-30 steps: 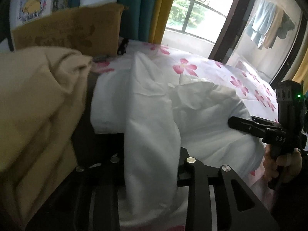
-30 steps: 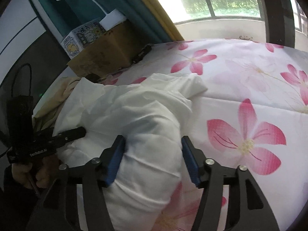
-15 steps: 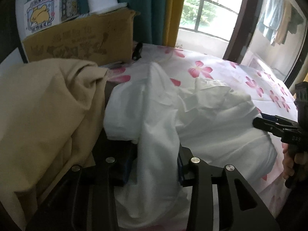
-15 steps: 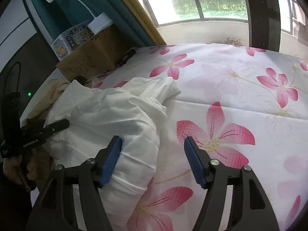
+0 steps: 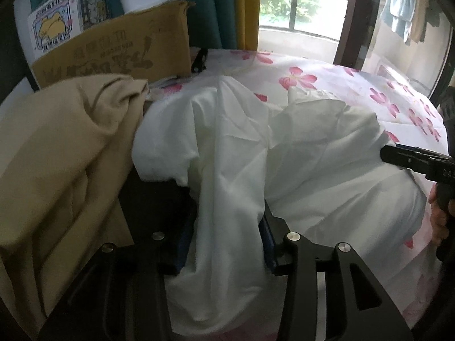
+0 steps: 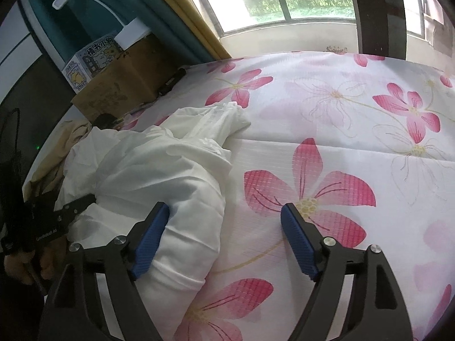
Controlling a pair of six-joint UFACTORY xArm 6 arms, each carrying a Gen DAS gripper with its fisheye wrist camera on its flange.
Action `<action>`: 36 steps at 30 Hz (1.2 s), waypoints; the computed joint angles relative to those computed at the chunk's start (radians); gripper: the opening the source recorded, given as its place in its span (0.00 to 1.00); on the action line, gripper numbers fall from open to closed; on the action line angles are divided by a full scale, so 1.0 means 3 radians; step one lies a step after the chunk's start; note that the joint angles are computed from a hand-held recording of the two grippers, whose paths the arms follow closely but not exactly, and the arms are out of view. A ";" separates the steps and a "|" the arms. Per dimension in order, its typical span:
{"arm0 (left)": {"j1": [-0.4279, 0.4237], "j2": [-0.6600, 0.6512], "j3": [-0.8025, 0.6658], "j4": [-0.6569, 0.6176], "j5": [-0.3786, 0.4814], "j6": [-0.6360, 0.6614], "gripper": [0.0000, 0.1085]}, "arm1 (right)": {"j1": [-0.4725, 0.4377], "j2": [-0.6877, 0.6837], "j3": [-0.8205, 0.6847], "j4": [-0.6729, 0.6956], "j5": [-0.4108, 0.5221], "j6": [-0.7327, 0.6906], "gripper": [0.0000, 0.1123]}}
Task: Fold large clothes
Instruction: 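Lower the white sheet bundle beside the beige blanket and open both grippers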
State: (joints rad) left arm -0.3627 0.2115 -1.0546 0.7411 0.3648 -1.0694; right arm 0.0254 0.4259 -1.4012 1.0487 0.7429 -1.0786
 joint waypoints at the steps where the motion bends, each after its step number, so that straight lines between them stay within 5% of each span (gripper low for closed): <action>1: -0.0008 -0.0013 0.0018 -0.0054 0.0001 0.0017 0.41 | 0.0002 -0.0002 0.0002 -0.0006 -0.0005 0.0007 0.71; 9: -0.0087 -0.0178 0.0166 0.0022 0.0106 -0.0301 0.41 | -0.0024 -0.0091 0.0079 -0.0096 -0.0011 0.0085 0.73; 22: -0.0366 -0.0563 0.0378 0.0646 0.0557 -0.1143 0.41 | -0.0149 -0.0451 0.0497 -0.0110 -0.0141 -0.0031 0.73; 36: -0.0740 -0.0835 0.0559 0.1362 0.0722 -0.2230 0.41 | -0.0432 -0.0777 0.0912 -0.0107 -0.0183 -0.0179 0.73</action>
State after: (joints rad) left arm -0.5846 -0.0392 -0.8868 1.1497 0.5812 -1.7384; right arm -0.1043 0.1926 -1.1276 1.0166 0.6879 -1.1323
